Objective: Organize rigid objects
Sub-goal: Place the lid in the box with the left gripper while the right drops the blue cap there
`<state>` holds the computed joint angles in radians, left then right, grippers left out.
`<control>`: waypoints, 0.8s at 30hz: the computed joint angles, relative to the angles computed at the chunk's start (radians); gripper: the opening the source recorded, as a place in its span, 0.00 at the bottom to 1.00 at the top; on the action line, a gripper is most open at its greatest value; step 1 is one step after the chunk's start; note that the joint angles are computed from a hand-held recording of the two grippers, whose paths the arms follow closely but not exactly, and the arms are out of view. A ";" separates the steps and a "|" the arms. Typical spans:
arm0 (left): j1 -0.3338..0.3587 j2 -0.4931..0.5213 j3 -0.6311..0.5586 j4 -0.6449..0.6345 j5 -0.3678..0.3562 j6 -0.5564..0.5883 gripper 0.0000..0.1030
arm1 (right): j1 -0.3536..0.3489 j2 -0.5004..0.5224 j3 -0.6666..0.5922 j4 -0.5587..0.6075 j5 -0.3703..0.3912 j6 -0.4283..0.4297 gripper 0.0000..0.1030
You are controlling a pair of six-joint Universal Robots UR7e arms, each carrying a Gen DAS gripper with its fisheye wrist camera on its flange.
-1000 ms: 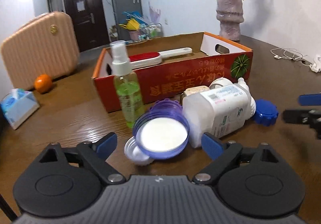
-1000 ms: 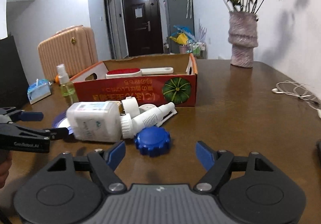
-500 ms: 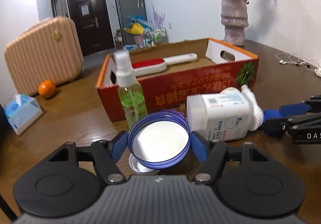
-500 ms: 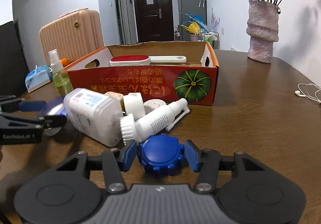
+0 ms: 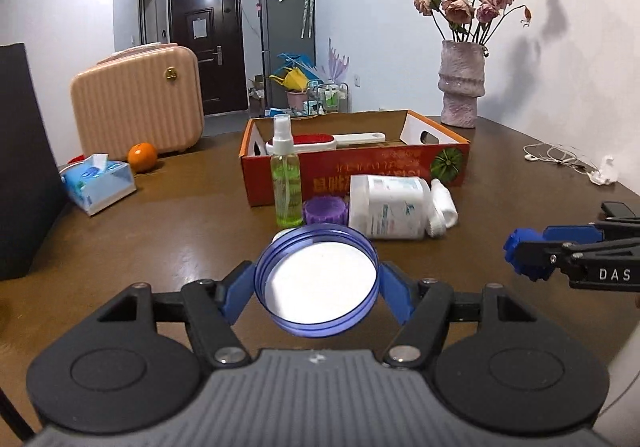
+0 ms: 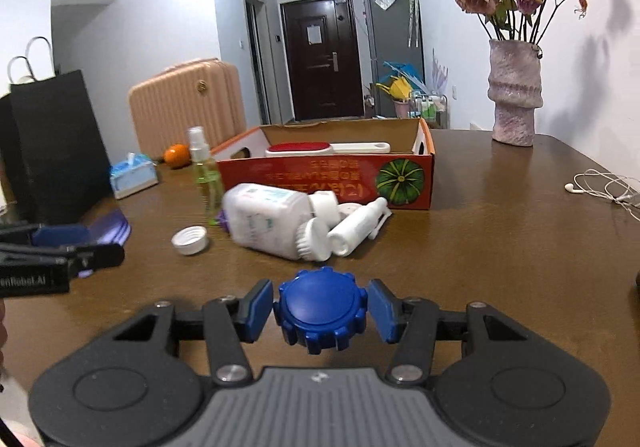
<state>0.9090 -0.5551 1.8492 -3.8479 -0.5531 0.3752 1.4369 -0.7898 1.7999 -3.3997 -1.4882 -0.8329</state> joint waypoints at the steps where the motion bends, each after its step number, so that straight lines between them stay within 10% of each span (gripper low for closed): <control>1: -0.010 -0.002 0.016 -0.022 0.010 0.010 0.67 | -0.002 -0.010 0.020 -0.010 0.008 -0.001 0.50; 16: -0.038 -0.052 -0.015 -0.137 -0.065 0.202 0.67 | -0.002 -0.050 0.065 -0.053 0.059 -0.020 0.50; 24: 0.049 -0.133 -0.341 0.273 -0.254 0.304 0.67 | 0.052 0.004 -0.238 0.222 0.111 0.028 0.50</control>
